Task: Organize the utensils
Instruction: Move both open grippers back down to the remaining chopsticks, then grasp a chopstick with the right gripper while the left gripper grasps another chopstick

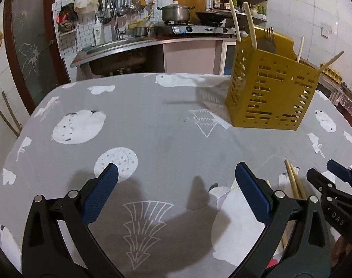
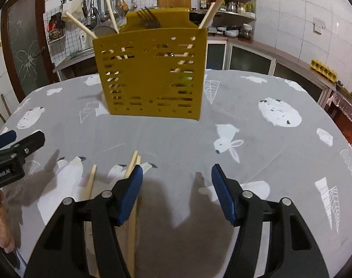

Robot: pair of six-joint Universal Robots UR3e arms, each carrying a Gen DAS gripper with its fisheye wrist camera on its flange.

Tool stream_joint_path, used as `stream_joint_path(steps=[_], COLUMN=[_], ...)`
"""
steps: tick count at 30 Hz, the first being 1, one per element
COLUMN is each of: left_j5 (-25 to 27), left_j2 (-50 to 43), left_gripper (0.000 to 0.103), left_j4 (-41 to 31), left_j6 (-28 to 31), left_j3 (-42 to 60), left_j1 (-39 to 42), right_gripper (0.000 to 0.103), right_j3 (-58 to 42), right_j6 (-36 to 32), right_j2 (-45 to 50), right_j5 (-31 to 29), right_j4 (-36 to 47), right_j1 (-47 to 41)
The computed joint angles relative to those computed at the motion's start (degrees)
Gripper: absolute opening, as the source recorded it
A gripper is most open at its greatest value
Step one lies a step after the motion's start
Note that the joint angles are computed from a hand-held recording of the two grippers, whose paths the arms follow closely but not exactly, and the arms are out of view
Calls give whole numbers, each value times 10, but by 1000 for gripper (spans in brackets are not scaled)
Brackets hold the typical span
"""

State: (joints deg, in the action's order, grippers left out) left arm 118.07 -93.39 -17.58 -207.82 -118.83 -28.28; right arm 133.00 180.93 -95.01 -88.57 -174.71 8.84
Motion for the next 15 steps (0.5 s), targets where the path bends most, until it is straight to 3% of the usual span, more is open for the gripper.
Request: stream_joint_path(steps=[8,13,15], left_j5=[-2,-5,-8], left_j2=[-17,-24,-26], left_gripper=[98,98,98], left_j4=[-13,-27,-34], left_j6=[1,-3,-5], left_j3=[12,22,26], left_j1=[-4,-7,-9], right_gripper=[59,42,21], right_j3=[-59,-96,-97], right_j6=[2,1,0], right_j2=[48,76,74], right_j5=[-44,-40,-32], right_j4=[56,84,88], right_j1=[48,53,51])
